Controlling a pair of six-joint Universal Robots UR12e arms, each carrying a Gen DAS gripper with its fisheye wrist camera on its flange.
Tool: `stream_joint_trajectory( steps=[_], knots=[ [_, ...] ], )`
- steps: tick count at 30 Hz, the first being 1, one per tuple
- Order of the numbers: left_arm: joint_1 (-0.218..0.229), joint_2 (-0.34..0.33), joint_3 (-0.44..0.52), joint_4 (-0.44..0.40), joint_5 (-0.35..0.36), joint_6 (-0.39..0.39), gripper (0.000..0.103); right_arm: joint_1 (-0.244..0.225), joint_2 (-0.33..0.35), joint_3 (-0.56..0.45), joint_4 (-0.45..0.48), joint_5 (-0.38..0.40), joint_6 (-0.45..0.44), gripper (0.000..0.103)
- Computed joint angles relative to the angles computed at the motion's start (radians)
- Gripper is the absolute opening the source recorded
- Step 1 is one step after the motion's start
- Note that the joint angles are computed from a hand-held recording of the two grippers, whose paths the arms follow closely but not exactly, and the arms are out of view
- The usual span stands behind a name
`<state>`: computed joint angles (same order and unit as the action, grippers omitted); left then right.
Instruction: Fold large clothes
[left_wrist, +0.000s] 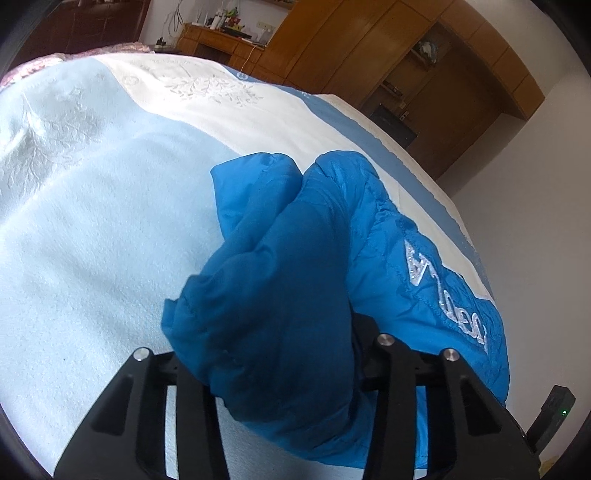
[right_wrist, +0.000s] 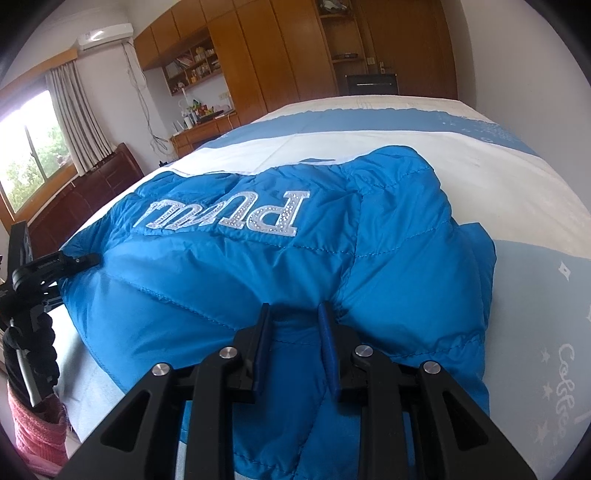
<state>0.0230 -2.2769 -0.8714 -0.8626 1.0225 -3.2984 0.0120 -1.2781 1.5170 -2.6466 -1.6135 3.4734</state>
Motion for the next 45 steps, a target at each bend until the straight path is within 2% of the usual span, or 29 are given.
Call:
stream_joint_trajectory(
  steps=[6, 15, 20, 24, 29, 34, 41, 43, 45],
  knots=[
    [-0.008, 0.021, -0.022, 0.059, 0.028, 0.021, 0.035, -0.003, -0.012, 0.009, -0.009, 0.008, -0.004, 0.026],
    [-0.04, 0.05, -0.029, 0.178, 0.06, 0.1, 0.032, -0.032, -0.084, 0.036, -0.055, 0.011, -0.008, 0.027],
    [-0.072, 0.063, -0.026, 0.234, 0.058, 0.169, 0.032, -0.037, -0.115, 0.05, -0.06, -0.041, -0.021, 0.028],
    [-0.099, 0.07, -0.021, 0.255, 0.015, 0.24, 0.032, -0.041, -0.134, 0.069, -0.068, -0.043, -0.017, 0.029],
    [-0.142, 0.067, -0.002, 0.224, -0.039, 0.348, 0.032, -0.047, -0.147, 0.091, -0.067, -0.033, 0.014, 0.029],
    [-0.182, 0.05, 0.027, 0.103, -0.089, 0.465, 0.031, -0.056, -0.16, 0.111, -0.065, -0.023, 0.046, 0.029],
    [-0.205, 0.023, 0.049, -0.05, -0.112, 0.584, 0.03, -0.064, -0.171, 0.134, -0.065, -0.022, 0.07, 0.03],
    [-0.206, 0.042, 0.004, -0.067, -0.111, 0.62, 0.031, -0.069, -0.172, 0.137, -0.067, -0.017, 0.075, 0.031],
    [-0.209, 0.04, 0.001, -0.09, -0.105, 0.644, 0.032, -0.072, -0.172, 0.139, -0.066, -0.01, 0.081, 0.031]
  ],
)
